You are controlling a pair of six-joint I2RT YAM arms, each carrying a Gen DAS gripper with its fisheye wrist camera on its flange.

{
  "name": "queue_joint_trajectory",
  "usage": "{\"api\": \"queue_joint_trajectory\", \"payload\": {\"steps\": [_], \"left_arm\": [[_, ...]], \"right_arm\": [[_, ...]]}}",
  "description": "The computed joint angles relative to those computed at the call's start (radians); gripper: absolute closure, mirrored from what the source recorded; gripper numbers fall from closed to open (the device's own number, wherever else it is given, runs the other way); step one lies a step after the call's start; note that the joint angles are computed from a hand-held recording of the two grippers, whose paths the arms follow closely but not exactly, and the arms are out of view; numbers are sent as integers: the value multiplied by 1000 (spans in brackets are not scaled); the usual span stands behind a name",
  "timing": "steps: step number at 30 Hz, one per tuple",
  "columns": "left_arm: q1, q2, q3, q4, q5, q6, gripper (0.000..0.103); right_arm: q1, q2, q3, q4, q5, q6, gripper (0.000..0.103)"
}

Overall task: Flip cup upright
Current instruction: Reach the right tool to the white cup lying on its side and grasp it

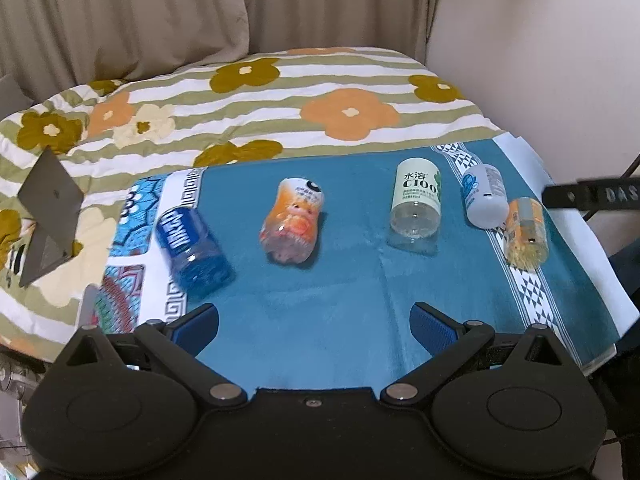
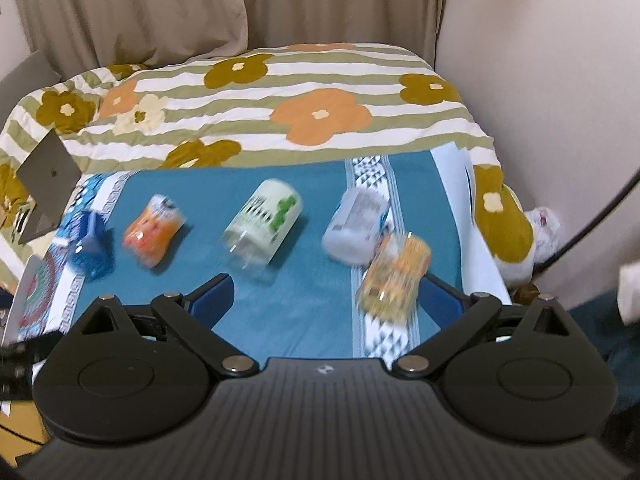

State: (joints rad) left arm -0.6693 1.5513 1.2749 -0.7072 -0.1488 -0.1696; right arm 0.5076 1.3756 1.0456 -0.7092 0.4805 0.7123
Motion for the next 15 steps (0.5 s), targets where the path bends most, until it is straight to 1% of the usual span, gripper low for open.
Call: {"api": "queue_joint_trajectory", "payload": {"steps": [3,8,11,15], "left_arm": [[0,87,67,5,6,0,0],[0,211,164,9,4,-5,0],[-2,270,213,3,4,-18,0],[-5,331,262,-14,6,-32,0]], "right_arm": [[-126,55,1,87,-90,-113,0],[-286,185,33,198,-225,-239,0],[-357,281,76,234,-296,-294,0],[-427,413,155,248,-368,-342,0]]}}
